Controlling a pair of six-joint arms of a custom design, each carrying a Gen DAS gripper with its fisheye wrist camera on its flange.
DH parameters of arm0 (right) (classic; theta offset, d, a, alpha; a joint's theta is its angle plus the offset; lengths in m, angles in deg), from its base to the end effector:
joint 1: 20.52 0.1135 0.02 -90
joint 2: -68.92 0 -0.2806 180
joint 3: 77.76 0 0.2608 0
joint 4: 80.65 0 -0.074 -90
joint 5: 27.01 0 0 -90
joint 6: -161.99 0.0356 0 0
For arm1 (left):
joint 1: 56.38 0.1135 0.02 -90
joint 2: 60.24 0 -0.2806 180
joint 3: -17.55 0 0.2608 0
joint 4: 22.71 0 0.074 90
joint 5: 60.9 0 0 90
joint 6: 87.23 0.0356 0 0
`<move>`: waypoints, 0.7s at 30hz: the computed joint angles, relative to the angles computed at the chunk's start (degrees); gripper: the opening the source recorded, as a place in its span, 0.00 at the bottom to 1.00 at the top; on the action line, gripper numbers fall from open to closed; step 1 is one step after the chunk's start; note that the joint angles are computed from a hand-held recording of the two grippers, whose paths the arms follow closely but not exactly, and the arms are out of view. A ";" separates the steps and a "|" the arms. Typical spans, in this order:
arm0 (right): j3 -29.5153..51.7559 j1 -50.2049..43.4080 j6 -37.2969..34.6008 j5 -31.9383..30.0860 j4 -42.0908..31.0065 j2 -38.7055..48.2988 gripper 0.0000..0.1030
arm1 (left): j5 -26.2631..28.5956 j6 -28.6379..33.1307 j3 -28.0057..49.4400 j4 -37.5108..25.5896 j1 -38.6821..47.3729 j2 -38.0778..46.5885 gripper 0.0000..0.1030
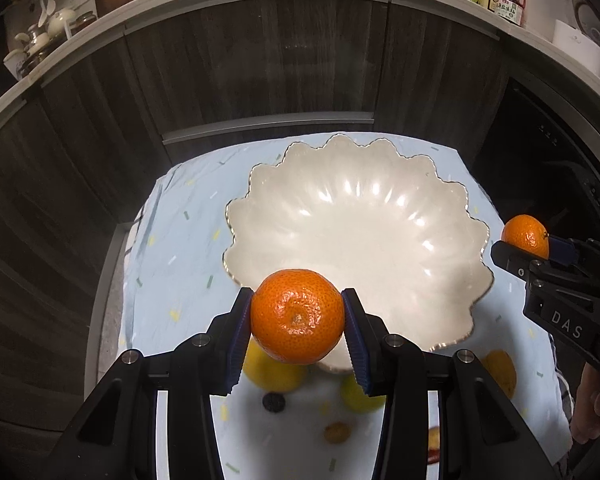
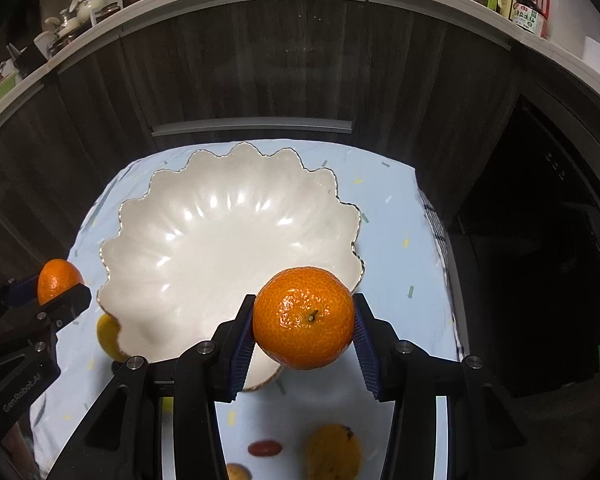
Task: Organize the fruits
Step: 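Carry both mandarins over the white bowl with both tools, then open both tools to drop the mandarins into the bowl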
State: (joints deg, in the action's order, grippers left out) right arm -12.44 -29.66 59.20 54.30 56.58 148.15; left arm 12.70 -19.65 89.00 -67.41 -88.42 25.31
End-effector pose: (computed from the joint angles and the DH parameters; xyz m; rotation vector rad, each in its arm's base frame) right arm 0.2780 -0.0393 0.2352 -0.1388 2.5396 0.0449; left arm 0.2657 -0.1545 0.2372 0.1108 2.5308 0.0010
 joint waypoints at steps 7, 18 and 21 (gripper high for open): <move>2.55 0.46 0.52 1.26 2.32 6.12 0.45 | 2.12 1.91 2.47 2.53 2.49 5.24 0.42; 5.69 1.61 1.29 2.90 3.97 11.55 0.45 | 3.62 3.25 5.47 4.64 4.86 11.18 0.42; 6.45 2.06 1.58 3.07 4.16 12.87 0.45 | 4.14 3.36 6.27 4.64 5.50 12.50 0.42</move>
State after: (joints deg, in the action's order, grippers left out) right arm -5.99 -27.60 60.78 57.37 60.74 161.03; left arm 16.84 -16.29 95.27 -62.77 -82.92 37.81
